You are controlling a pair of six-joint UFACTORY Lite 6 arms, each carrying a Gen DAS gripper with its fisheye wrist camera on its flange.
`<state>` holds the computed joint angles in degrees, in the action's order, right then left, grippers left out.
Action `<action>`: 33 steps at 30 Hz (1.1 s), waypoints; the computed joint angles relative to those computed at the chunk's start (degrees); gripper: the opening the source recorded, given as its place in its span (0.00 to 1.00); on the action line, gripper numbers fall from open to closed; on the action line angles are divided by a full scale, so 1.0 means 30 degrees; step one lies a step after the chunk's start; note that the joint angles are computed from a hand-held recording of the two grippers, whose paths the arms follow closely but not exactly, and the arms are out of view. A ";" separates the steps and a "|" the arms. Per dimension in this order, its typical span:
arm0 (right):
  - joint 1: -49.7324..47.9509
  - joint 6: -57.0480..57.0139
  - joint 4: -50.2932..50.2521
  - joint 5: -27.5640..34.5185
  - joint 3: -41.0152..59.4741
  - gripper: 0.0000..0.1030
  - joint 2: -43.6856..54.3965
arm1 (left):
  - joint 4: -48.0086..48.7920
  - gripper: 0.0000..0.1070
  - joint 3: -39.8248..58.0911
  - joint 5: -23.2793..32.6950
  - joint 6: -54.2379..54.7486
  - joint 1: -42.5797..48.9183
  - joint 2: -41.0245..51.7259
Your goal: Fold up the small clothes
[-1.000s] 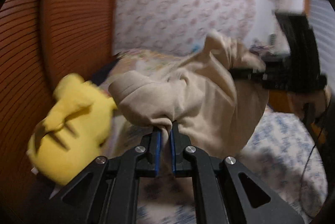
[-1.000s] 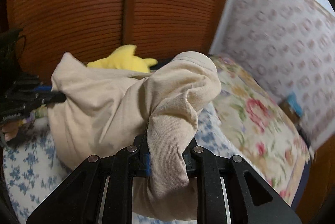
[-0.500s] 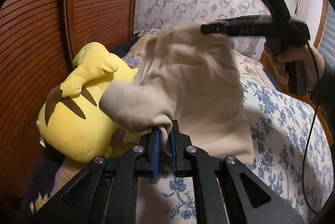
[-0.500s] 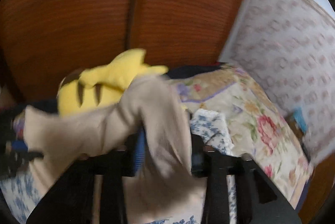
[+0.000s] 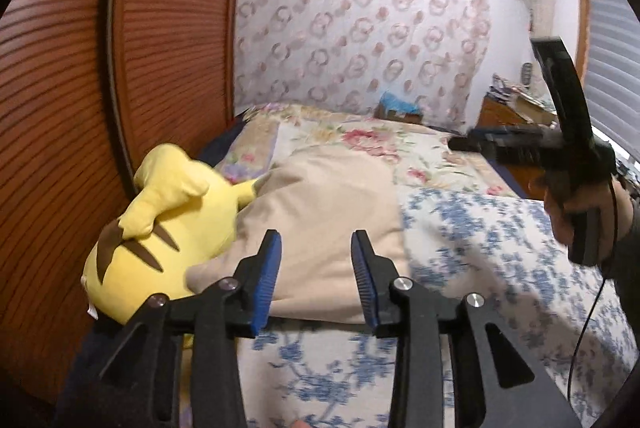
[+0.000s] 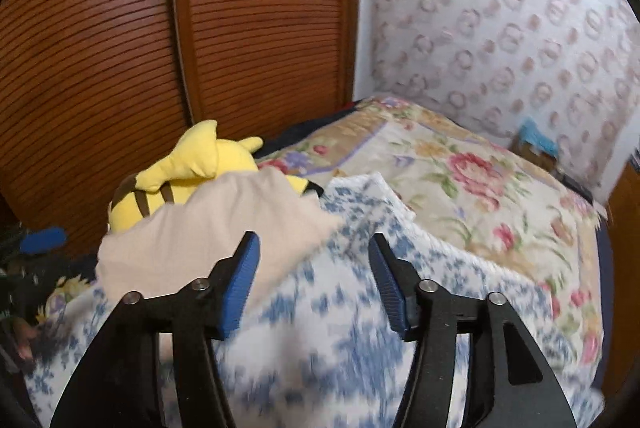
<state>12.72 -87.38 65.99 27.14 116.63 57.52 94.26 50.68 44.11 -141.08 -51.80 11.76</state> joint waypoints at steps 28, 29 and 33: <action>-1.5432 -1.5382 1.1618 0.7719 -2.7010 0.80 -2.0743 | -0.6293 0.34 1.6089 0.5251 1.0165 -0.6773 0.8165; -1.5887 -1.5538 1.1572 0.7971 -2.7306 0.80 -2.1036 | -0.6348 0.34 1.6272 0.5278 1.0203 -0.6879 0.8265; -1.7331 -1.5458 1.1568 0.8658 -2.7735 0.80 -2.1441 | -0.6531 0.35 1.6753 0.5276 1.0158 -0.7191 0.8595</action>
